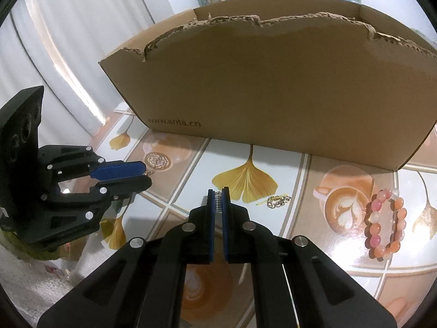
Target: Organize jewelry
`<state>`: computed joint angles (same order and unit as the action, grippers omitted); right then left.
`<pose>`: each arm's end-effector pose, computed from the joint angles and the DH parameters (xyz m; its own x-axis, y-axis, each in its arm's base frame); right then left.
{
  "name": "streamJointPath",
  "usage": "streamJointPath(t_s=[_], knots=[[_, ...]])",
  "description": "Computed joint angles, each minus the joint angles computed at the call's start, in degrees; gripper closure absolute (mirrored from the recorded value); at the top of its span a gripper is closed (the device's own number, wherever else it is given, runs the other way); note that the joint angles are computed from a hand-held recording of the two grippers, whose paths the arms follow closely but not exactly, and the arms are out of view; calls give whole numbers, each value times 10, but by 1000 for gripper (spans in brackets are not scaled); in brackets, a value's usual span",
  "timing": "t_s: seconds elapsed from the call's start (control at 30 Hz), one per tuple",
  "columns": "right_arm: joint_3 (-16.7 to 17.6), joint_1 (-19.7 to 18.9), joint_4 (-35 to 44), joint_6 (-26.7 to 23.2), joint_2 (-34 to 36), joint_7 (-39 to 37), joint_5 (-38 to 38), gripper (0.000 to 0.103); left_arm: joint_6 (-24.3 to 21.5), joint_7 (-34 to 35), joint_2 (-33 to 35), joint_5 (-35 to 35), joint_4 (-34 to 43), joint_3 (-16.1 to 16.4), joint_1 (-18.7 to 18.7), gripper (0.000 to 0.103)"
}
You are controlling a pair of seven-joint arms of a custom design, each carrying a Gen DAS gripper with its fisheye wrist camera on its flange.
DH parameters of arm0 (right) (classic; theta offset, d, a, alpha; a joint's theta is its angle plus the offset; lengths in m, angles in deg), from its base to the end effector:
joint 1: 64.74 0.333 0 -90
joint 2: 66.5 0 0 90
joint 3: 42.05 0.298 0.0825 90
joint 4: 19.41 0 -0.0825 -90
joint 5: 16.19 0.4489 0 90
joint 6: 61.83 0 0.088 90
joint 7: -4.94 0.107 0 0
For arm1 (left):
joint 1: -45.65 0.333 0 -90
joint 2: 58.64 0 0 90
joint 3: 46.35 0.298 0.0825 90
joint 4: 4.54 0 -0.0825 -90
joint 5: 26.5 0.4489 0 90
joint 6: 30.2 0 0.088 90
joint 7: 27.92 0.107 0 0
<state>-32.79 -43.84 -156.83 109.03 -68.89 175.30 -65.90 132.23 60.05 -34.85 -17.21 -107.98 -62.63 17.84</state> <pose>0.4593 0.3284 0.3215 0.0254 -0.9710 -0.2378 -0.7969 0.1240 -0.5913 0.5353 -0.5054 0.3411 -0.7269 -0.6867 0.0034 -0.5547 0.5842 -0.5924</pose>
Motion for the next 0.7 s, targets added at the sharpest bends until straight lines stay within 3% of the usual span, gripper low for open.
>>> streamJointPath(t_s=[0.47, 0.7], knots=[[3, -6, -6, 5, -10, 37, -29, 98, 27, 19, -5, -26, -16, -14, 16, 95], [12, -15, -10, 3, -21, 57, -47, 98, 48, 9, -15, -22, -29, -3, 13, 101]])
